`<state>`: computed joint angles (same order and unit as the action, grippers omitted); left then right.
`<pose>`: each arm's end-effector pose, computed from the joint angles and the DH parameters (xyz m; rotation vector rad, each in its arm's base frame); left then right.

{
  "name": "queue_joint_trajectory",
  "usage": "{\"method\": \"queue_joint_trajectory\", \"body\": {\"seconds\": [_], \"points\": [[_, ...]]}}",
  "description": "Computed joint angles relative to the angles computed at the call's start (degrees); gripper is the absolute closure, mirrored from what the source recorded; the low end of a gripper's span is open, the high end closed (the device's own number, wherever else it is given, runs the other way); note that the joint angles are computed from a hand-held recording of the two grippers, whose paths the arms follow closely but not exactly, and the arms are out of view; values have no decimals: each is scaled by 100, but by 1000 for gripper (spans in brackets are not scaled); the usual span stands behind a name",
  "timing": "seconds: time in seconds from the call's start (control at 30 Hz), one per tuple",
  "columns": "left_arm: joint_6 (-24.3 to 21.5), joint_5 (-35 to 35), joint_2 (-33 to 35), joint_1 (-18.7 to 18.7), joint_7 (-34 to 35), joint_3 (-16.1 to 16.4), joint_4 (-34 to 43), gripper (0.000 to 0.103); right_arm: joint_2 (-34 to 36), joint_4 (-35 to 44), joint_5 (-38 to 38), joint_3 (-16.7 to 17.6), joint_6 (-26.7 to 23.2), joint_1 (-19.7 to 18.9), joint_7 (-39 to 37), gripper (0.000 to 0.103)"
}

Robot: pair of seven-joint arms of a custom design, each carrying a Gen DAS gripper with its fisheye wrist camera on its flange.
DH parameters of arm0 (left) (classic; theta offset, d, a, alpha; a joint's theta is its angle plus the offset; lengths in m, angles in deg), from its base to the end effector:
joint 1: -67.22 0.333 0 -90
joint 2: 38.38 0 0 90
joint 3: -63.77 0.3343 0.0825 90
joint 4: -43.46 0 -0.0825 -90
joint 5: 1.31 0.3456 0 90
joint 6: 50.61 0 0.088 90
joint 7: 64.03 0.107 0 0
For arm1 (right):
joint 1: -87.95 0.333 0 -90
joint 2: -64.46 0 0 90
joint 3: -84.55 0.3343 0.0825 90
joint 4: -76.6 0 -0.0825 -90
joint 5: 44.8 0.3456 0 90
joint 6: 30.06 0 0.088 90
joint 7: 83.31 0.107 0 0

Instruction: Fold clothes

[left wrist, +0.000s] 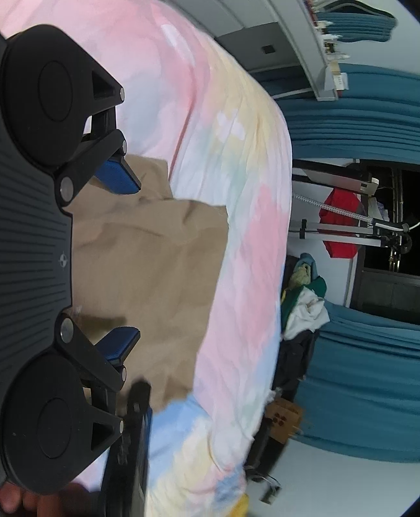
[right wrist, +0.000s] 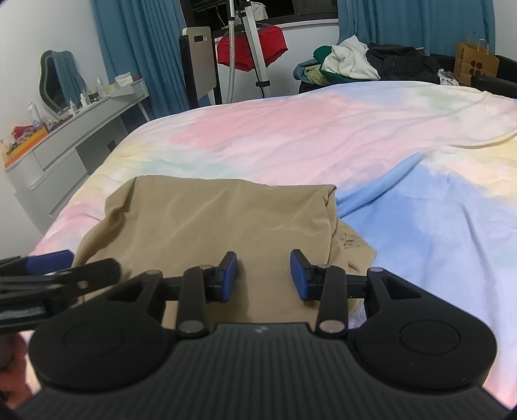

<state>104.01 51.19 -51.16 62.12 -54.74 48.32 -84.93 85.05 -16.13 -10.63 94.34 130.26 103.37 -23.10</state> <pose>0.4420 -0.2051 0.5569 -1.9239 1.3901 -0.8394 0.6335 0.2473 0.5412 -1.9000 1.2024 -0.3121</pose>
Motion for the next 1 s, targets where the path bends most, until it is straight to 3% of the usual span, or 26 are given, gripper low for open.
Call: {"method": "queue_joint_trajectory", "body": {"seconds": [0.17,0.37,0.43,0.6,0.7,0.73,0.8,0.9,0.97,1.0], "points": [[522,-1009,-267,-270,403,185,-306,12,9,-1,-58,-19,27,30,24,63],[1129,-2713,-219,-602,1313,554,-647,12,18,-1,-137,-42,68,66,93,63],[1396,-3580,-144,-884,1750,839,-802,12,20,-8,-159,-41,86,68,107,63],[2131,-6020,80,-2053,3118,1844,-1133,12,25,-14,-211,-45,113,78,156,63],[2565,-6764,267,-2163,3263,1923,-1256,12,-11,-15,-10,42,72,-13,172,63],[2763,-7130,332,-2363,3402,2083,-1288,12,-30,-9,122,84,38,-61,169,63],[3172,-7772,422,-2963,3649,2587,-1344,12,-91,59,732,291,-254,-313,56,63],[3750,-7786,483,-3236,3282,2876,-1505,12,-239,139,2124,565,-1087,-754,-314,63],[4121,-7708,536,-3282,2948,2963,-1608,13,-292,182,2817,591,-1825,-950,-342,63],[4271,-7452,544,-3435,2628,3179,-1672,13,-280,212,3100,585,-2275,-1037,-277,63]]}}
